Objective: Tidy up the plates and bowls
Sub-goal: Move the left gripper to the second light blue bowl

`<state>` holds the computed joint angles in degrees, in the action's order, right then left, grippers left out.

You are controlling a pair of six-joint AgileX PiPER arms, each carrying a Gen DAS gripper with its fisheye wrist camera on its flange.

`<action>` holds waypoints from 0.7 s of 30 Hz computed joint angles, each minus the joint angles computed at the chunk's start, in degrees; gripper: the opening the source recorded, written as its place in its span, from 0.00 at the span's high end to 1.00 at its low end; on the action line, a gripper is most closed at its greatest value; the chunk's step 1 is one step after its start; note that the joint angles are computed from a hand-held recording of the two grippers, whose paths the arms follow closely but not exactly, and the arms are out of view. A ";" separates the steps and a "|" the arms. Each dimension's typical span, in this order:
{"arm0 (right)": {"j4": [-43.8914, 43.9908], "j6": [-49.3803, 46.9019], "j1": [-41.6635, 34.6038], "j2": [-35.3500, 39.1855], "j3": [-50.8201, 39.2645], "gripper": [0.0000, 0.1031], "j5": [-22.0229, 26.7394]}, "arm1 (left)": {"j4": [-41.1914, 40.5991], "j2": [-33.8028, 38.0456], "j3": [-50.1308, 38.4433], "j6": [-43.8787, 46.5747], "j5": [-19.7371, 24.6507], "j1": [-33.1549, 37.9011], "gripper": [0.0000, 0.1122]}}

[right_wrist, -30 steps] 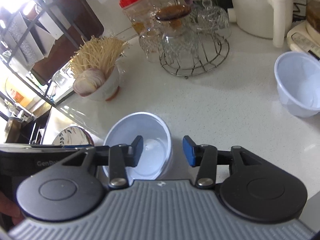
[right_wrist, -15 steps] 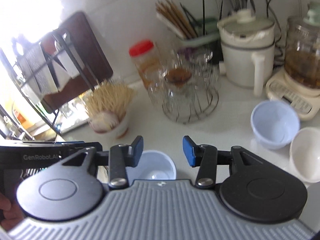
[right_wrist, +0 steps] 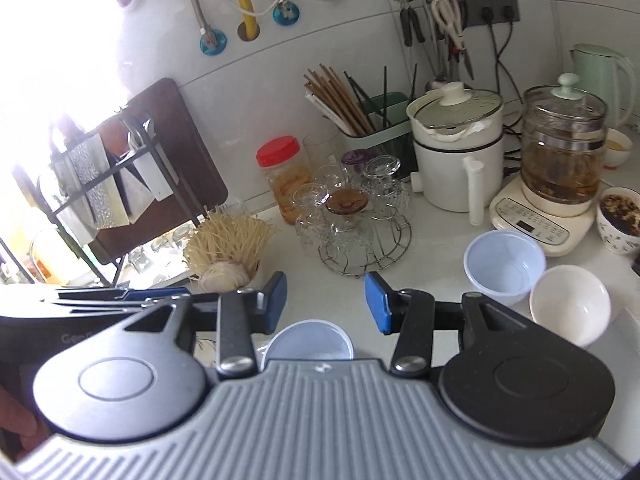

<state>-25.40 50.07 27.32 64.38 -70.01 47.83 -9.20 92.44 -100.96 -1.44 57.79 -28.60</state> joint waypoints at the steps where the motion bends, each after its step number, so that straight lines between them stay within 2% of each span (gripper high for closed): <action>1: -1.65 2.06 1.36 -0.33 -0.08 0.54 1.07 | -0.34 -0.35 0.07 0.53 0.40 -0.02 0.61; 6: -6.57 8.77 4.63 -2.16 1.09 0.54 3.66 | -0.03 -0.01 -0.78 0.69 1.99 -1.36 0.61; 10: -3.72 5.17 -0.27 -4.46 4.16 0.54 0.67 | 2.99 2.24 -2.74 -2.01 1.59 -4.19 0.61; 14: 6.31 -7.03 -11.37 -4.80 6.22 0.54 -5.05 | 4.74 7.81 -8.10 -5.92 1.32 -6.68 0.61; 21: 24.17 -28.79 -28.38 -2.38 6.19 0.54 -9.38 | 4.65 22.12 -27.11 -7.82 7.79 -8.94 0.61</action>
<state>-1.22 21.28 -1.06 62.00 -63.83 38.45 -4.55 114.56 -128.07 -9.26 65.58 -37.54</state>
